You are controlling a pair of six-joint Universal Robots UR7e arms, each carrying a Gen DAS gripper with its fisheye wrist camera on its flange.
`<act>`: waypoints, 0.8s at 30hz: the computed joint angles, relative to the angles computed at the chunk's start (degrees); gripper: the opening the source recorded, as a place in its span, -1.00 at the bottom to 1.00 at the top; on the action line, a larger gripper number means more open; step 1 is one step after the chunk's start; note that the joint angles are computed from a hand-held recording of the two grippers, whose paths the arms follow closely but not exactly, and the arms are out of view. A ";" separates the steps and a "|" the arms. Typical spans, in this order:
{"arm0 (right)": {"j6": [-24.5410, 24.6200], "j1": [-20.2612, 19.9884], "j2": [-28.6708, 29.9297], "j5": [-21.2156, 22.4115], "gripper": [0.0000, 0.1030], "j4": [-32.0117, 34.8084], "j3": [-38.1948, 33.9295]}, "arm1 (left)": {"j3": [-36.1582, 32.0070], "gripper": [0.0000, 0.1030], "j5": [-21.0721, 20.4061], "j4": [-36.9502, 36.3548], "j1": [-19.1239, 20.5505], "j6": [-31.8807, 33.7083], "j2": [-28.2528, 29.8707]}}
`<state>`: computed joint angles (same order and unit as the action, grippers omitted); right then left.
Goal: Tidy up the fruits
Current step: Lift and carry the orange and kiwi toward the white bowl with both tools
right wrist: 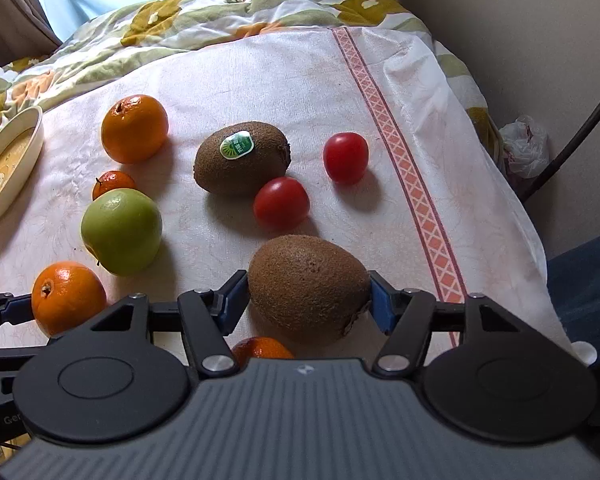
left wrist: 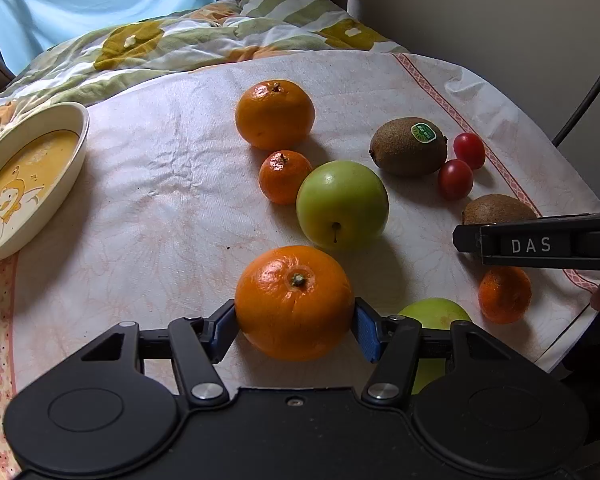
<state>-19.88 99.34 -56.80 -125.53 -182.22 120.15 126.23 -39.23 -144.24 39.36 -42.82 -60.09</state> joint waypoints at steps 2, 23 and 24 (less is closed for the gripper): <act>-0.05 0.01 0.10 0.05 0.49 -0.35 0.04 | 0.27 0.24 0.51 -0.26 -0.32 -0.22 -0.14; 1.12 5.94 -5.78 5.37 0.48 9.05 -2.53 | -0.95 0.24 8.62 24.07 -8.15 -22.55 -12.14; 0.90 6.55 -5.91 5.91 0.48 9.70 -2.92 | -1.23 0.24 9.30 27.37 -8.81 -25.13 -13.20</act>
